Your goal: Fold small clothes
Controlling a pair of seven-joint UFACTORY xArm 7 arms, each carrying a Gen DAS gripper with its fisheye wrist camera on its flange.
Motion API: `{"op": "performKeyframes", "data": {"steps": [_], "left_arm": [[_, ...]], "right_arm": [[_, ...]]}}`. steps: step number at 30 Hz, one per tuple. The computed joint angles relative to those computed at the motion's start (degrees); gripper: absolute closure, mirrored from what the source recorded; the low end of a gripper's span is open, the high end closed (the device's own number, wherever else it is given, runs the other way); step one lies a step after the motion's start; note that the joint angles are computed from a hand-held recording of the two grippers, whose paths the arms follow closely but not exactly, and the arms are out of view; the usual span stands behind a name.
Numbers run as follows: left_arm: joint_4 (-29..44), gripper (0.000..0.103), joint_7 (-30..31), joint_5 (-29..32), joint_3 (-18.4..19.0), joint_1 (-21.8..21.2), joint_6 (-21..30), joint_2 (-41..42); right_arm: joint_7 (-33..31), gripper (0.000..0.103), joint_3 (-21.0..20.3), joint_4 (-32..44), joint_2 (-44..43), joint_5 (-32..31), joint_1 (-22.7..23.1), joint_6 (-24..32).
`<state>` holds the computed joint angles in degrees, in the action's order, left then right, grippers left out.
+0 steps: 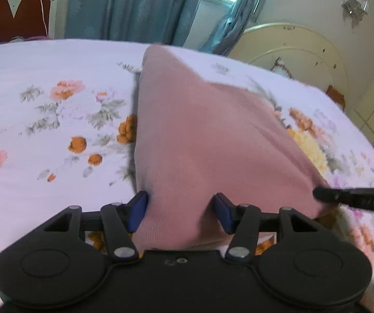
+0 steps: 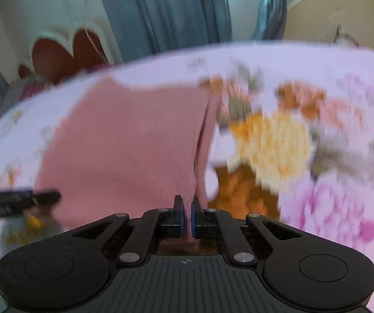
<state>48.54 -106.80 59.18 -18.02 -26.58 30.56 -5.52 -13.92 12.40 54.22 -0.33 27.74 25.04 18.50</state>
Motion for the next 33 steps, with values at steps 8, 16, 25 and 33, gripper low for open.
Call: {"op": "performKeyframes", "data": {"steps": [8, 16, 25, 33], "left_arm": [[-2.56, 0.049, 3.01, -3.83, 0.20, 1.13, -2.75, -3.31], [0.18, 0.048, 4.00, -2.44, -1.70, 5.28, -1.58, -5.03], [7.84, 0.048, 6.45, 0.74, 2.31, 5.67, -1.49, 3.59], [9.94, 0.045, 5.47, 2.62, 6.27, 2.35, -0.81, 7.86]], "right_arm": [[-1.06, 0.074, -0.28, 0.91, -1.92, 3.69, 0.67, -0.75], [2.76, 0.045, 0.42, 7.20, 3.25, -0.99, 0.54, -3.69], [11.29, 0.071, 0.95, 14.73, 11.87, -9.12, -0.52, -0.54], [14.21, 0.090, 0.92, 11.27, 12.13, -14.21, -1.05, -4.93]]}}
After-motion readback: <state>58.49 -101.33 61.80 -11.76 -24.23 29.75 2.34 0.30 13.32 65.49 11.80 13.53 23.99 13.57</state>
